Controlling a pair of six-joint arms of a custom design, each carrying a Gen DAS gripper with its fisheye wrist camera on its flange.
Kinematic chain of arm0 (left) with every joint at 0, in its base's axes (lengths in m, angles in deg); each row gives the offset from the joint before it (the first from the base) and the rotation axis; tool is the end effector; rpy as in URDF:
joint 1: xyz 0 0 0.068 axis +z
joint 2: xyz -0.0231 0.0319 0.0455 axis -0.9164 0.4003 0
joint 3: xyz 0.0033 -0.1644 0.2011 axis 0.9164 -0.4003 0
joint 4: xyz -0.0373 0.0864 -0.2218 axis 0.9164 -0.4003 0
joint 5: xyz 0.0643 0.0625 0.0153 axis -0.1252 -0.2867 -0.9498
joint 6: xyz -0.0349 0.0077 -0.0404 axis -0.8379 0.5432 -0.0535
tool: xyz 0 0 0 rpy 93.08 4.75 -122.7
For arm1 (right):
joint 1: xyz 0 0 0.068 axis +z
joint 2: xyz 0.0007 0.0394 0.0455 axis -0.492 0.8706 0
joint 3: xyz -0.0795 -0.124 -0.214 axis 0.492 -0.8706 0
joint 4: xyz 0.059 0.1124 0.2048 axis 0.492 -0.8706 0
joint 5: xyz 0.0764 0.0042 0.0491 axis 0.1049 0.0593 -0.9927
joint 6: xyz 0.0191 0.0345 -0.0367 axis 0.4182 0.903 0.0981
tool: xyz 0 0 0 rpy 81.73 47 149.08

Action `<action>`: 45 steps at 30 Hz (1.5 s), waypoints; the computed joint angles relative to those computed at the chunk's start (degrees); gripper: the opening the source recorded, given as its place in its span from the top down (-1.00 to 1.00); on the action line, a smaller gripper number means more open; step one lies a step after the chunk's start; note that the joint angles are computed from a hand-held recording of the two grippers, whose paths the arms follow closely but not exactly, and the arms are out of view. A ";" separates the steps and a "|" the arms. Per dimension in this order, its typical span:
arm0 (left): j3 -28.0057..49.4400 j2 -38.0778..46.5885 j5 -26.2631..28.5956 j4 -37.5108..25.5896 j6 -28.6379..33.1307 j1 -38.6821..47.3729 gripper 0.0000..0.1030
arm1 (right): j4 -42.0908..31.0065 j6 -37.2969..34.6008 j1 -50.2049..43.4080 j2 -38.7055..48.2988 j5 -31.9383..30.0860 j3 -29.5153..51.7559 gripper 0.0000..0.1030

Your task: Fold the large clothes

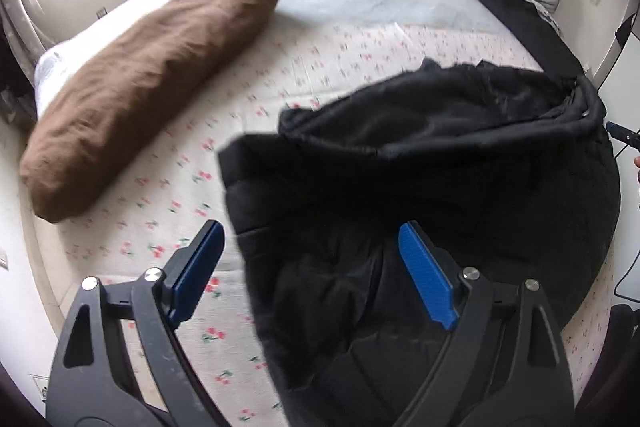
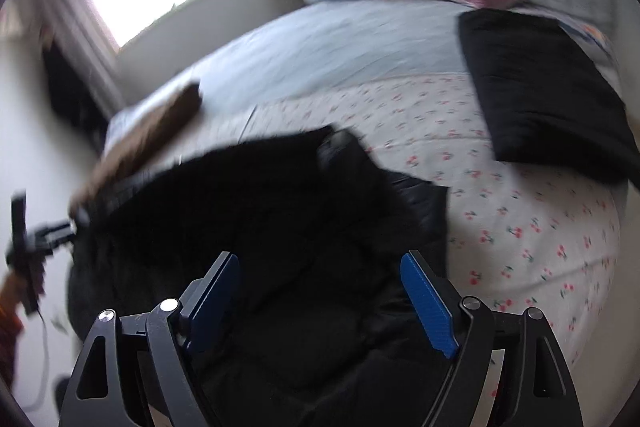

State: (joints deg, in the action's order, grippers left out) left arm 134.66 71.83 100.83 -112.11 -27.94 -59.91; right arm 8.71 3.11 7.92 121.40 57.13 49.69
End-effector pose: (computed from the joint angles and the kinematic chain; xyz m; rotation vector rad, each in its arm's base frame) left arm 0.4308 0.0364 0.1748 0.8358 2.4993 -0.2387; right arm 0.1612 0.1067 0.2103 0.4086 2.4256 0.1766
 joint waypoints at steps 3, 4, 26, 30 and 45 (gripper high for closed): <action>3.25 3.34 -0.69 -0.76 -3.13 -1.03 -0.73 | 3.40 -4.09 -3.51 4.66 -2.91 0.89 -0.63; 4.77 4.30 -0.61 -1.04 -4.69 -1.09 -0.73 | 4.46 -4.74 -4.47 6.15 -3.38 1.28 -0.63; 12.17 5.87 20.94 2.98 -21.10 1.42 0.88 | 13.08 -11.52 -24.74 8.57 -8.02 1.59 0.89; 12.88 6.01 19.05 10.14 -27.69 -0.75 0.89 | 14.31 -12.25 -26.16 8.86 -5.28 3.44 0.90; 50.59 33.23 -1.69 -2.07 -27.07 -10.78 0.88 | 17.11 -15.17 -32.86 26.21 -3.27 10.68 0.89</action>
